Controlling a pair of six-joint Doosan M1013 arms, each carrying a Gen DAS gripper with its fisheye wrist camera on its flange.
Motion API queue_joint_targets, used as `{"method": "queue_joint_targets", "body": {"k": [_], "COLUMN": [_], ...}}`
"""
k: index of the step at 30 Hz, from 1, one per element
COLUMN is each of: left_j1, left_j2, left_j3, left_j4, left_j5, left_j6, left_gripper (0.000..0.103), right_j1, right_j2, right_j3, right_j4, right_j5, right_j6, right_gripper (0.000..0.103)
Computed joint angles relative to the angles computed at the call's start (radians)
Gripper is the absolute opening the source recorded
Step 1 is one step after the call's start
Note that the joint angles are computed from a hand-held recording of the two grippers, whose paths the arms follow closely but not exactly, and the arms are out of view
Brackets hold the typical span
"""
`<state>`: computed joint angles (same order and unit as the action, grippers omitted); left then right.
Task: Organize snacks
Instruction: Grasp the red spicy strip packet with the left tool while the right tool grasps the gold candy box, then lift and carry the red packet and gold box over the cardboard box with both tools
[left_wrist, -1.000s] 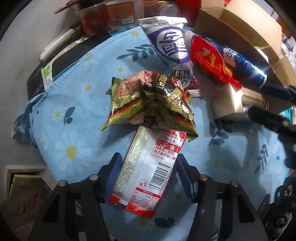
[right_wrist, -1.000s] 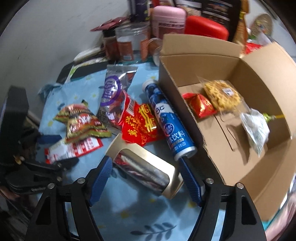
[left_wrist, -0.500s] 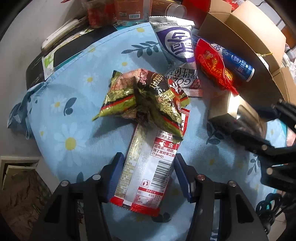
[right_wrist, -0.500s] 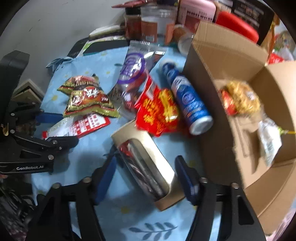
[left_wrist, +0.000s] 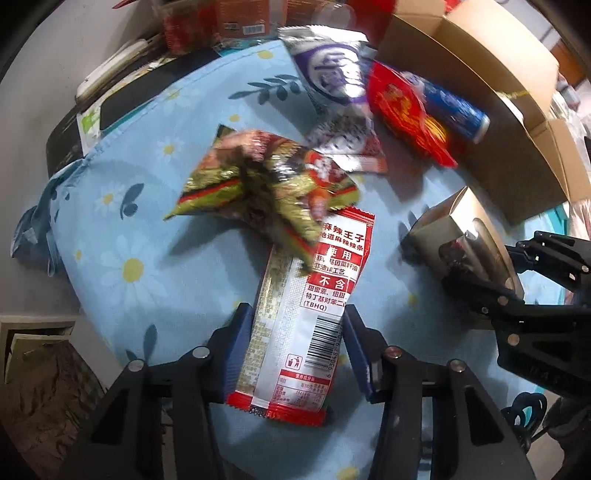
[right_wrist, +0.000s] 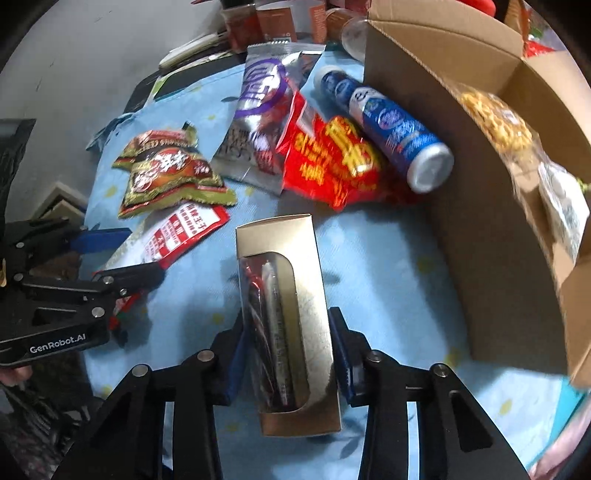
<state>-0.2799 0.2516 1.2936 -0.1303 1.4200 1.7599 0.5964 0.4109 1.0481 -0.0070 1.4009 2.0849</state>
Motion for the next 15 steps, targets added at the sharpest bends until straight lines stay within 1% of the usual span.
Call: {"method": "queue_joint_targets", "body": {"k": [7,12,15], "left_j1": [-0.015,-0.029,-0.040], "left_j2": [-0.050,-0.073,-0.074], "left_j3": [0.057,0.088,0.094], "left_j4": [-0.021,-0.001,0.014], "left_j5": [0.040,0.037,0.026], "left_j6": [0.047,0.047,0.037], "left_gripper": [0.049,0.049,0.053], "right_j1": [0.019,0.037,0.050], "right_j2": [-0.034,-0.046,-0.039], "right_j3": [0.044,0.058,0.049], "right_j4": [0.013,0.003,-0.022], "right_j5": [0.012,0.026,0.036], "right_j6": [0.069,0.100,0.109], "right_gripper": [0.039,0.039,0.040]}}
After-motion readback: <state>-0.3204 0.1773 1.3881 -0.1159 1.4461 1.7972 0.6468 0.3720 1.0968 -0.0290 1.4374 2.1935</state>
